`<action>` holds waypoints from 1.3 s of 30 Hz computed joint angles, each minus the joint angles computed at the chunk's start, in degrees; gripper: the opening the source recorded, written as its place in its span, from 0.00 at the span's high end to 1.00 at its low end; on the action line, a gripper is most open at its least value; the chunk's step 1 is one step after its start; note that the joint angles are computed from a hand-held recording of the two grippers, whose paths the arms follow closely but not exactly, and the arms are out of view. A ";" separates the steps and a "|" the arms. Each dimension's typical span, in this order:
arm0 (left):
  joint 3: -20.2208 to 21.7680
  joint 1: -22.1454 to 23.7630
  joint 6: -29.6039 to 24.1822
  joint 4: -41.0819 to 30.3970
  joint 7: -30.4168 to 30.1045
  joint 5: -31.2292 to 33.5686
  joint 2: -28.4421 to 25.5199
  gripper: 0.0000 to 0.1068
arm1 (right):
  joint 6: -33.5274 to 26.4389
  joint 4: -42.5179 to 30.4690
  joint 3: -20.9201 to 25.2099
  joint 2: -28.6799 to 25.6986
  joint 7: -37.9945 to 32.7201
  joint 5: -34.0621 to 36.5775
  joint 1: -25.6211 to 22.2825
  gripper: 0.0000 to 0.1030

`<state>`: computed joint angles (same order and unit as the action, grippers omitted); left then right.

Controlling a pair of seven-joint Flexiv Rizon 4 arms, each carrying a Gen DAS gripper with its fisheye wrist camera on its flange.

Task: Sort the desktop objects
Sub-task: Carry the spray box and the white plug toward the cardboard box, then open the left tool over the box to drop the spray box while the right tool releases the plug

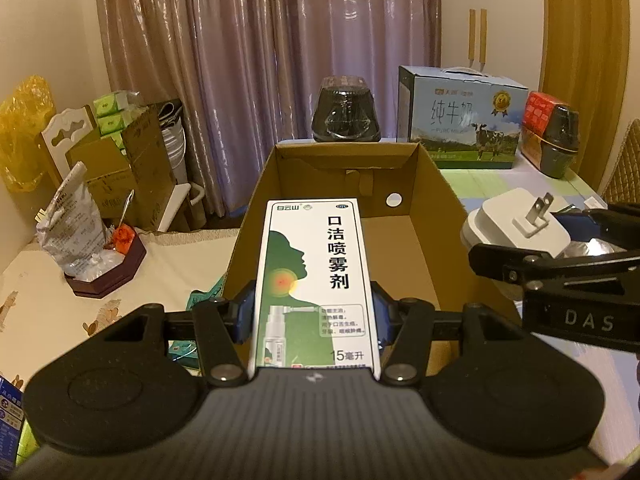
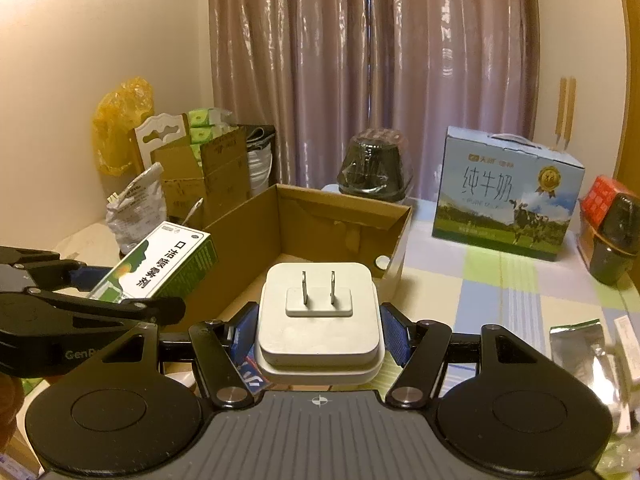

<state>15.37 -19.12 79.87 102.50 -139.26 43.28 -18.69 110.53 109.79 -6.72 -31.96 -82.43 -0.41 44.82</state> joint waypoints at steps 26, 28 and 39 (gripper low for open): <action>4.97 -2.13 1.16 0.71 -4.77 2.04 -0.04 0.47 | -1.92 -3.70 4.23 -2.61 2.96 -5.39 -4.04 0.40; 4.26 -1.58 0.83 0.77 -5.66 2.93 0.31 0.47 | -2.29 -3.94 4.86 -2.77 3.33 -5.99 -4.58 0.40; 1.03 0.96 -0.22 1.62 -8.10 5.88 1.86 0.45 | 0.67 -3.58 6.44 -3.05 4.85 -6.41 -6.48 0.31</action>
